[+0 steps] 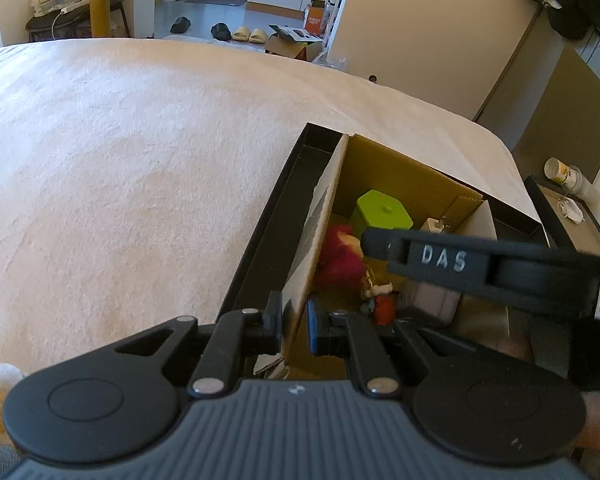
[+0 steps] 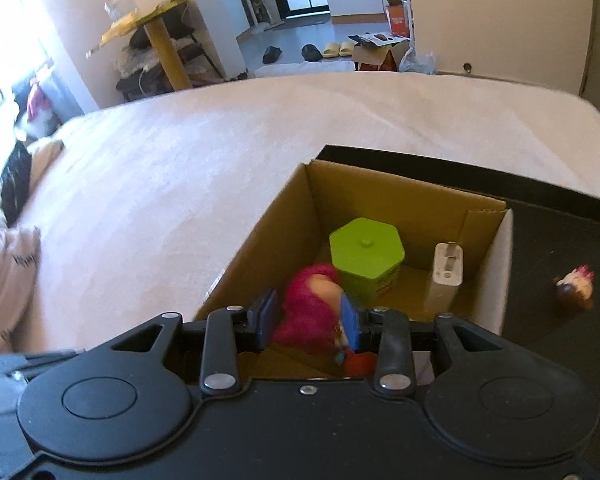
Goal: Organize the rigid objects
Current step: 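Carry the pink pig into the box and open the right gripper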
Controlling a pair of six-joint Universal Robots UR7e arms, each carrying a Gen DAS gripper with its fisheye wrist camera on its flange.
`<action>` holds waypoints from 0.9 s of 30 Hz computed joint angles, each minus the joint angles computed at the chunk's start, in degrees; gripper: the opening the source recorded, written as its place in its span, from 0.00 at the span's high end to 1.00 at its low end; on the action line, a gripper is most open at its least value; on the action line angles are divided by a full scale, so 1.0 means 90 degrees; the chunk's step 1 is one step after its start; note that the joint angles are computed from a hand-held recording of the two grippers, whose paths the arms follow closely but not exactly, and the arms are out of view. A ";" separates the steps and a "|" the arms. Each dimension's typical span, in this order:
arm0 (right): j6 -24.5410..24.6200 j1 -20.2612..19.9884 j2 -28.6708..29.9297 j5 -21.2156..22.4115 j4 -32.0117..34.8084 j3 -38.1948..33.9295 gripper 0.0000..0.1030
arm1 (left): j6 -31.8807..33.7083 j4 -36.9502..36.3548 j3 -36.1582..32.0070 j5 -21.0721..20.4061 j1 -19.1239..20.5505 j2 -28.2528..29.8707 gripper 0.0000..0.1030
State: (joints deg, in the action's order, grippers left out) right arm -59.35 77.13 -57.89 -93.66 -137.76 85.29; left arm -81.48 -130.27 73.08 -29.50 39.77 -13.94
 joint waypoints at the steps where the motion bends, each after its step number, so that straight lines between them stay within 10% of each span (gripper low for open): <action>1: 0.0093 -0.0003 0.0028 0.0026 0.0035 -0.0052 0.64 | -0.0003 0.0004 -0.0005 0.0000 0.0001 0.0002 0.89; 27: -0.0302 -0.0287 -0.0456 0.0091 -0.0194 -0.0114 0.64 | -0.0237 0.0731 -0.0314 0.0051 -0.0039 0.0098 0.89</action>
